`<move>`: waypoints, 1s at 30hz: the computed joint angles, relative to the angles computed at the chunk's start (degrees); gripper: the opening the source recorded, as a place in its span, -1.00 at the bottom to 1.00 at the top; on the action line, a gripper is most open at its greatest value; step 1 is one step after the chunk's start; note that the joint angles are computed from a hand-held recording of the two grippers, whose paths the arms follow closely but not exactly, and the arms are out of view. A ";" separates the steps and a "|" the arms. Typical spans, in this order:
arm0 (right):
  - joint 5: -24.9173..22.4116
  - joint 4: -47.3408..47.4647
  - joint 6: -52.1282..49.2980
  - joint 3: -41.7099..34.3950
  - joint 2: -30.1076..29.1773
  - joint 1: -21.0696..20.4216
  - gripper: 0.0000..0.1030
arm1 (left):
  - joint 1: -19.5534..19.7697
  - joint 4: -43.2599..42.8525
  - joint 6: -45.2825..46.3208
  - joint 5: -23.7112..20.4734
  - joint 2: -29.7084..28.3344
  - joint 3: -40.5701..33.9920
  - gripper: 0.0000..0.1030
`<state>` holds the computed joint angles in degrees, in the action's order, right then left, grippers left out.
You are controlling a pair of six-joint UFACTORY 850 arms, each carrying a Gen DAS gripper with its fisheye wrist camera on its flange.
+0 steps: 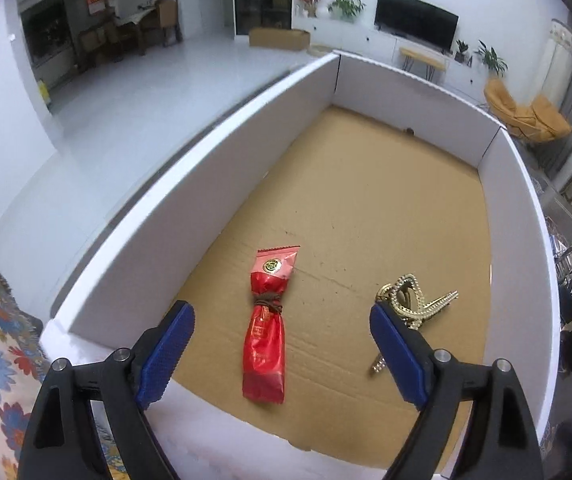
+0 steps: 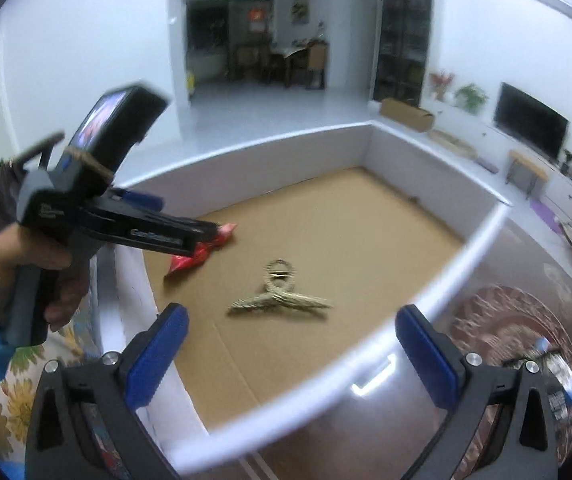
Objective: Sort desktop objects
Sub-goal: 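Carry both items into the cardboard-lined box and open both tools, then move both open tools back over the table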
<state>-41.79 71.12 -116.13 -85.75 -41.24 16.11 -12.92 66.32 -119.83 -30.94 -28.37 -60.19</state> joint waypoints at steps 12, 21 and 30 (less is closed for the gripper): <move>2.71 15.71 -8.11 -2.54 -5.30 -20.32 1.00 | -12.73 7.47 -6.63 -9.22 1.60 -4.15 0.74; 14.01 -10.91 24.55 -24.11 -20.01 -24.92 1.00 | -18.15 7.57 -0.31 -1.77 -7.31 -19.28 0.75; 14.09 -31.60 46.98 -39.08 -29.92 -26.09 1.00 | -21.20 -13.29 29.34 1.19 -24.77 -41.63 0.83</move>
